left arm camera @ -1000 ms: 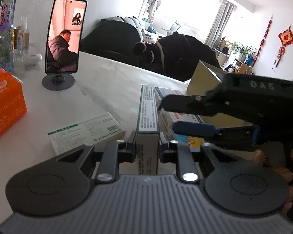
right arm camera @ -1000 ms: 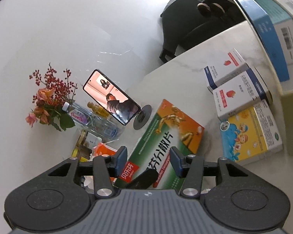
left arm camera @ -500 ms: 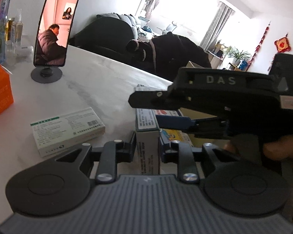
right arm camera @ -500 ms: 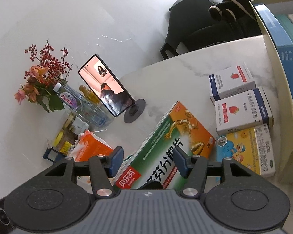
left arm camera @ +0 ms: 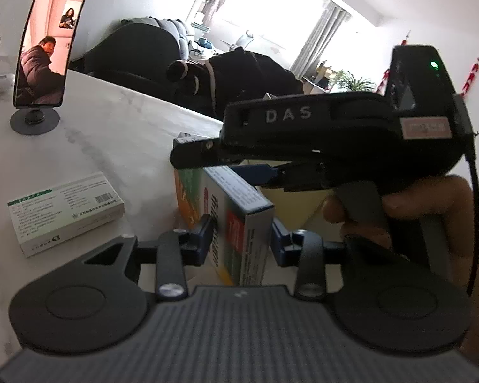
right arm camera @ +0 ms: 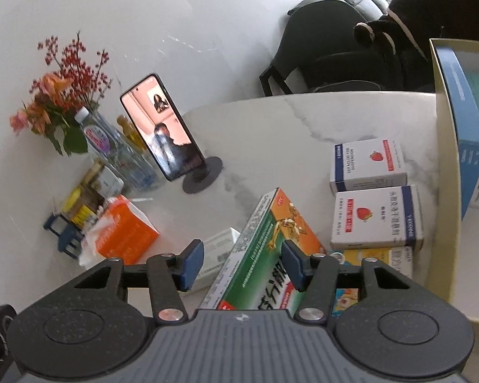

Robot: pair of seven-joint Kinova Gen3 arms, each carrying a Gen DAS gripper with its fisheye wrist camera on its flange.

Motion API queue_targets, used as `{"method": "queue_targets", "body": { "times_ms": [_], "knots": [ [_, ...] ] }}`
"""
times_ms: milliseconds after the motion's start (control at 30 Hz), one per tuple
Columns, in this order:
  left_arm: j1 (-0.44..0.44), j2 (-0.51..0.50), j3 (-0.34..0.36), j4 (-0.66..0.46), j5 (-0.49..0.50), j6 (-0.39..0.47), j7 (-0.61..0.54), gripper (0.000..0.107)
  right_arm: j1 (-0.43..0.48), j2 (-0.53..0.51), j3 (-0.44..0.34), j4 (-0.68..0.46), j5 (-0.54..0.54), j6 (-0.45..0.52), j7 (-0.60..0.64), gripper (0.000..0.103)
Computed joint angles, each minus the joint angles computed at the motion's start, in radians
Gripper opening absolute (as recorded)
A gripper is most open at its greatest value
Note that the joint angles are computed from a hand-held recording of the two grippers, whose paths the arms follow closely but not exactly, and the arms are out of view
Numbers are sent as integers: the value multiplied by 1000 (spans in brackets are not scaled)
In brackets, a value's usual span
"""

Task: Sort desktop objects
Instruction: 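Open the left gripper while the right gripper keeps the green box, then carry the green box with the right gripper into the beige box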

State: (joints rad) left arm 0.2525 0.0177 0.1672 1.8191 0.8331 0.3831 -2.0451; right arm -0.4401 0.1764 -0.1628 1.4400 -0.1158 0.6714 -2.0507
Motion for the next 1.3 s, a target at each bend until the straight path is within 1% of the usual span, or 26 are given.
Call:
{"method": "queue_targets", "body": {
  "times_ms": [200,333,433,533,667,733,767,833,867,1000,1033,1133,1300],
  "knots": [
    [-12,-3,-9,2,14,40,-36,43,-26,12,7,-48,76,76,15,53],
    [-17,-12,-18,8,42,70,-78,48,-50,23,12,-104,139,151,28,48],
    [-19,-17,-24,13,58,89,-102,48,-69,38,16,-159,182,226,48,45],
    [-18,-20,-27,15,45,94,-91,48,-81,63,18,-224,204,312,75,41],
    [-18,-27,-32,18,42,103,-88,48,-97,91,25,-274,223,380,101,40],
    [-17,-29,-34,18,36,104,-82,48,-96,102,28,-288,215,396,108,38],
    [-17,-30,-34,18,33,105,-79,49,-92,107,28,-293,206,403,112,34],
    [-17,-32,-37,18,28,108,-76,53,-86,118,29,-304,188,417,120,31],
    [-16,-32,-37,18,22,107,-71,55,-83,124,30,-310,180,424,124,28],
    [-17,-32,-39,16,1,110,-48,56,-73,118,33,-292,158,405,123,25],
    [-17,-31,-39,15,-4,111,-41,56,-72,115,34,-288,157,399,121,22],
    [-19,-32,-40,16,-12,115,-29,57,-63,113,33,-286,144,393,125,22],
    [-20,-31,-40,14,-15,119,-24,59,-72,121,31,-302,153,411,142,22]
  ]
}}
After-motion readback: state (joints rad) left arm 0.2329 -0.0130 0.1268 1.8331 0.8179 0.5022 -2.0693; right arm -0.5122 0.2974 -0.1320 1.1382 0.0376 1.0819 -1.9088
